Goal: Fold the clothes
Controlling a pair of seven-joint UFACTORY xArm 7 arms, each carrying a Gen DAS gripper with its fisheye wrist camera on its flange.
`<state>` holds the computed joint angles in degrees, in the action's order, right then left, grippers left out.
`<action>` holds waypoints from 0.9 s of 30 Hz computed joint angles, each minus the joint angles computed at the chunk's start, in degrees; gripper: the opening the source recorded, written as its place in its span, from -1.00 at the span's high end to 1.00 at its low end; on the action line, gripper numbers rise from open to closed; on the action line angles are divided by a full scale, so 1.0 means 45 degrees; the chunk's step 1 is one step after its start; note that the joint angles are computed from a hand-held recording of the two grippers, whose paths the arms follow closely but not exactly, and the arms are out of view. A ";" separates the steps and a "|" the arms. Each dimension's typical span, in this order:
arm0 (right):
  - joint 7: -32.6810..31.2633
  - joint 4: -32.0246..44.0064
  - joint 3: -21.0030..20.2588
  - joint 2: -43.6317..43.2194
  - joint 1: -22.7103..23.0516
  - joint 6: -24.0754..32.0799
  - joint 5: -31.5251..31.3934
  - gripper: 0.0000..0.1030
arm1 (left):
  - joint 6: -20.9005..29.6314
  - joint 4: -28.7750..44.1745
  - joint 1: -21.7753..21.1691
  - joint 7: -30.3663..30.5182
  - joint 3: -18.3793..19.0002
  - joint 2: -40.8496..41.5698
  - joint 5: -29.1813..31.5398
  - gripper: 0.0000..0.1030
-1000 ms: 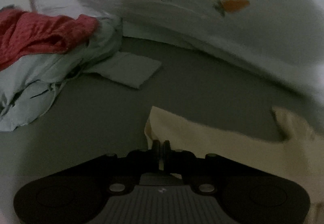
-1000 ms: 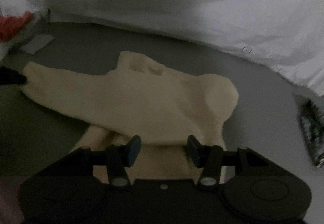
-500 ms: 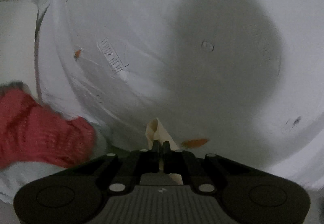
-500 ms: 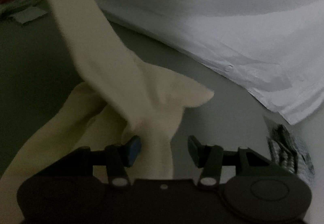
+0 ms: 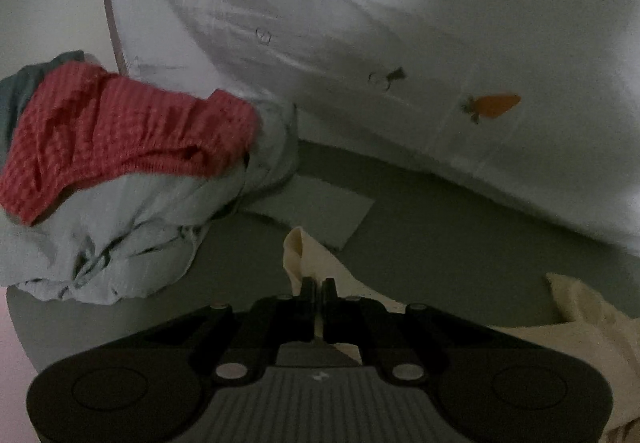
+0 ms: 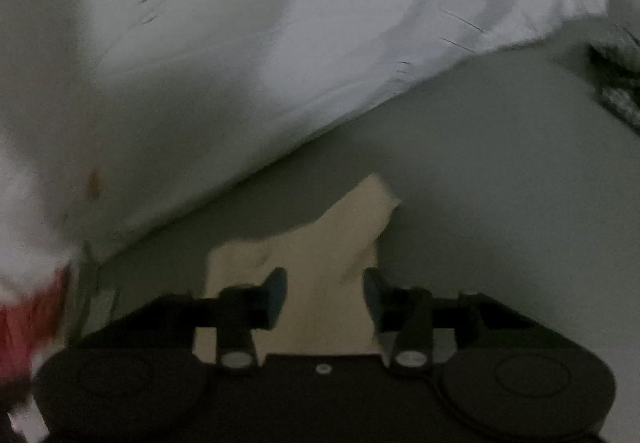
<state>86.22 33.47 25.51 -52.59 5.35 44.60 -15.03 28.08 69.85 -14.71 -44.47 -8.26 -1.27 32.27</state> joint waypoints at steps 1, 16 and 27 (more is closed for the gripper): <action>-0.0278 -0.0183 -0.0387 0.0267 0.0026 -0.0405 0.0017 0.19 | 0.0102 0.0046 0.0000 0.0094 0.0005 0.0075 -0.0042 0.94; -0.4025 0.1962 -0.1376 0.4393 -0.0470 0.0220 -0.1658 0.86 | 0.1208 -0.0772 -0.0245 0.1111 -0.0085 0.0015 -0.0553 0.94; -0.3726 0.2881 0.1114 0.0124 0.2658 0.5653 0.0478 0.65 | 0.0138 -0.1635 -0.0063 0.1514 0.0047 -0.0049 -0.0926 0.92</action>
<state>69.45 46.43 30.52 -52.03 17.31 70.04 -12.88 28.70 62.49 -14.99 -37.66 -8.05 -1.49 28.10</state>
